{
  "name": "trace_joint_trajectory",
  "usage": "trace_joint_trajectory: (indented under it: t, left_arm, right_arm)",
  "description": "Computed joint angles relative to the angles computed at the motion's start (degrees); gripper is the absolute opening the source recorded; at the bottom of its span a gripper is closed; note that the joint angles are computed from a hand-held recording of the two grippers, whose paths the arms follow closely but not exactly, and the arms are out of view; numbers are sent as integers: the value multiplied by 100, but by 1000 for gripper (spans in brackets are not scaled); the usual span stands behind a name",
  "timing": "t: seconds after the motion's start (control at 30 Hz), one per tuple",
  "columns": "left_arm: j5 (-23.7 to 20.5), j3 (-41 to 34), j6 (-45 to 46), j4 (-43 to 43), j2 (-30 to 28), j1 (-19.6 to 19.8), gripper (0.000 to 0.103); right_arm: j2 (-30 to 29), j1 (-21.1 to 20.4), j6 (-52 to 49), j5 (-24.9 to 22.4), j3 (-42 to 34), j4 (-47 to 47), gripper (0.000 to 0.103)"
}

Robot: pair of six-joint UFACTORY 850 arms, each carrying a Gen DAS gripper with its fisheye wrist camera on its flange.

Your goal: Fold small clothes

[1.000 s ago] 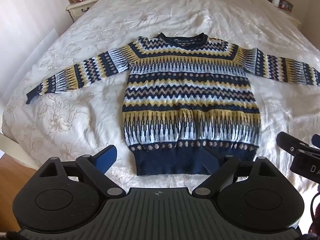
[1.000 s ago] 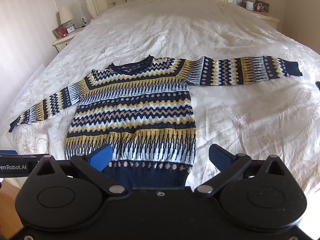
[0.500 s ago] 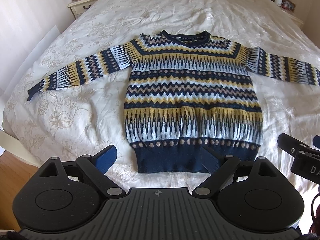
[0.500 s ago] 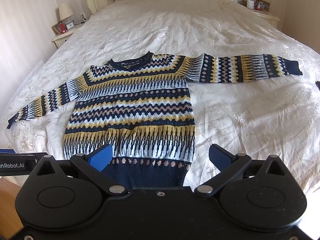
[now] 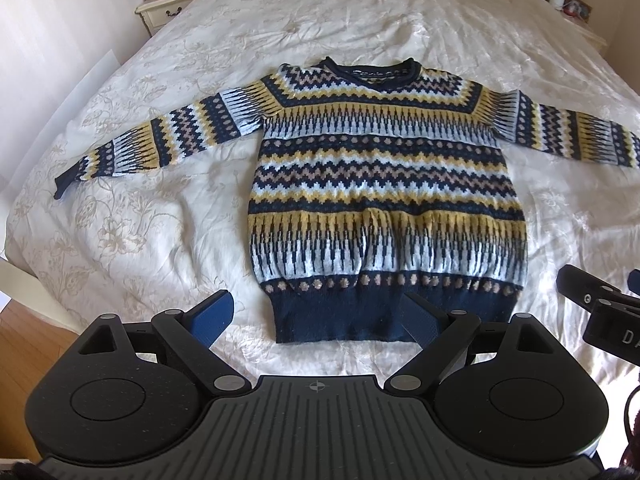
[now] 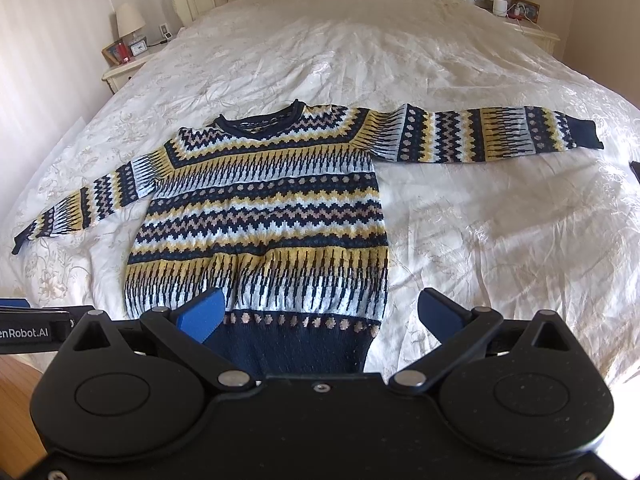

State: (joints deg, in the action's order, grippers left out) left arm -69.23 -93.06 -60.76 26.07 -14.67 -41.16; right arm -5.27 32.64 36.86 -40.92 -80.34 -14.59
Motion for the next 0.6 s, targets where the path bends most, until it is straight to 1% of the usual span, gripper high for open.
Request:
trace_joint_trajectory:
  t: [0.2,0.37,0.6]
  left_arm:
    - [-3,32,37,-48,14,15,90]
    - [0,49,54,-72,28,31,90]
    - [30,99,52,-115,56,82,90]
  right_arm:
    - [34,4,10,13,77,-7,102]
    - [-33,34,32,-103,-30,-6,102]
    - [-73,45,23,-141,-73,0,102]
